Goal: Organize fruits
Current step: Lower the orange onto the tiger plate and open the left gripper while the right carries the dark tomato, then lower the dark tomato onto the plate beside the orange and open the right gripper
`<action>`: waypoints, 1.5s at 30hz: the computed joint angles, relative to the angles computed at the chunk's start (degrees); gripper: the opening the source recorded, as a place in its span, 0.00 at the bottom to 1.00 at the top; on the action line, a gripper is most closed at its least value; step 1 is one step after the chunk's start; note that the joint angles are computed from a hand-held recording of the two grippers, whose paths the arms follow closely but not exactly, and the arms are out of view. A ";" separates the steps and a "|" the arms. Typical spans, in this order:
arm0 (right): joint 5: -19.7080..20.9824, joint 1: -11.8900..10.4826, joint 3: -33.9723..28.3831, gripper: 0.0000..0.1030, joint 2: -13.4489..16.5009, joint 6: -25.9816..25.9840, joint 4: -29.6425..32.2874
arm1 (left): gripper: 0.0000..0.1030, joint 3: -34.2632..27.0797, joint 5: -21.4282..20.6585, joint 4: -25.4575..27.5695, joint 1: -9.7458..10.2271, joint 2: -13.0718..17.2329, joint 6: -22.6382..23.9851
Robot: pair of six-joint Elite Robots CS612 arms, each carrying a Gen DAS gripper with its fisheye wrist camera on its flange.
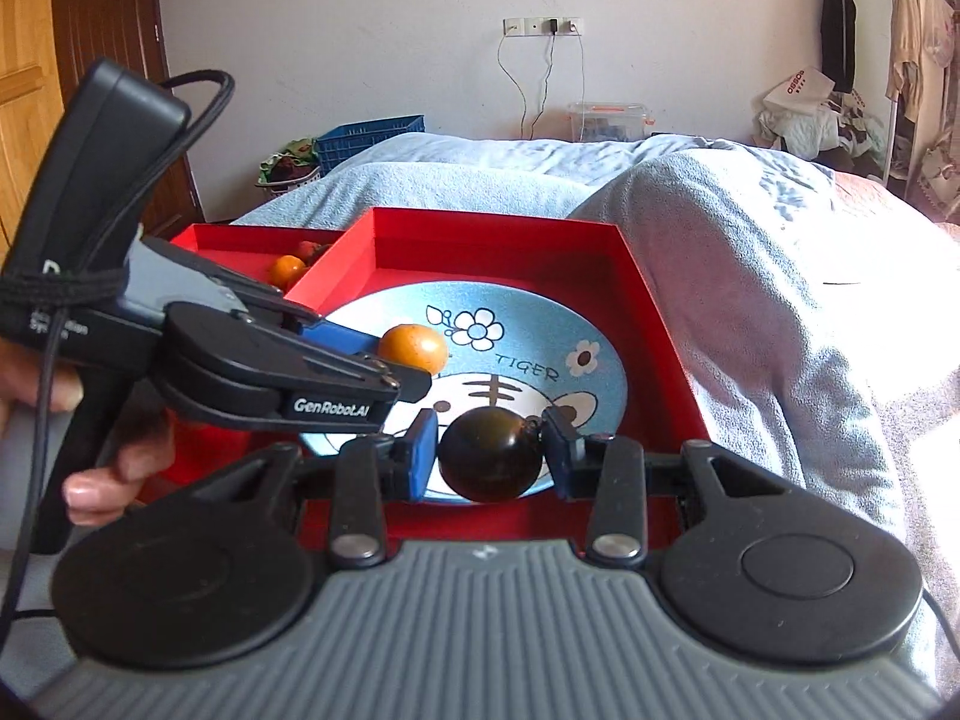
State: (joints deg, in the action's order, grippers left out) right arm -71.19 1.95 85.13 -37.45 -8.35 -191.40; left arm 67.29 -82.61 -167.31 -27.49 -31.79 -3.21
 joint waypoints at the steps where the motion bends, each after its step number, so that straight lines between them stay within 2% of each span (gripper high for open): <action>1: -0.07 0.03 -0.12 0.40 0.02 0.07 0.31 | 0.32 -0.21 -0.09 0.50 0.04 0.09 -0.11; 5: -0.35 0.09 -0.33 0.40 0.13 0.04 1.11 | 0.33 -0.66 0.64 2.29 -0.11 0.13 0.83; 15: -0.39 0.20 -1.04 0.40 0.56 0.21 1.69 | 0.33 0.87 1.70 0.90 -0.36 -0.54 2.08; 17: -0.93 0.28 -1.48 0.40 0.78 0.31 1.88 | 0.37 1.30 1.24 0.19 -0.27 -0.72 1.76; 18: -1.14 0.32 -1.73 0.40 0.88 0.33 1.96 | 0.44 1.62 1.19 -0.44 -0.26 -0.84 1.55; 19: -1.31 0.35 -2.12 0.40 1.07 0.38 2.16 | 0.47 1.86 1.47 -1.08 -0.28 -0.90 1.37; 26: -2.06 0.64 -4.62 0.40 2.27 1.41 5.72 | 0.48 2.67 1.39 -2.43 0.04 -1.34 -0.16; 28: -1.89 0.62 -5.34 0.40 2.62 2.07 6.73 | 0.48 3.05 2.47 -2.81 -0.03 -1.53 -0.27; 31: -2.99 0.98 -6.46 0.40 2.94 2.23 8.29 | 0.48 3.49 0.53 -3.72 0.45 -1.80 -0.92; 37: -3.80 1.58 -8.62 0.40 3.54 1.35 11.27 | 0.48 4.44 0.35 -5.59 0.71 -2.39 -1.28; 45: -4.06 2.34 -10.06 0.41 3.95 -0.64 14.54 | 0.49 6.93 0.47 -9.91 1.33 -3.65 0.65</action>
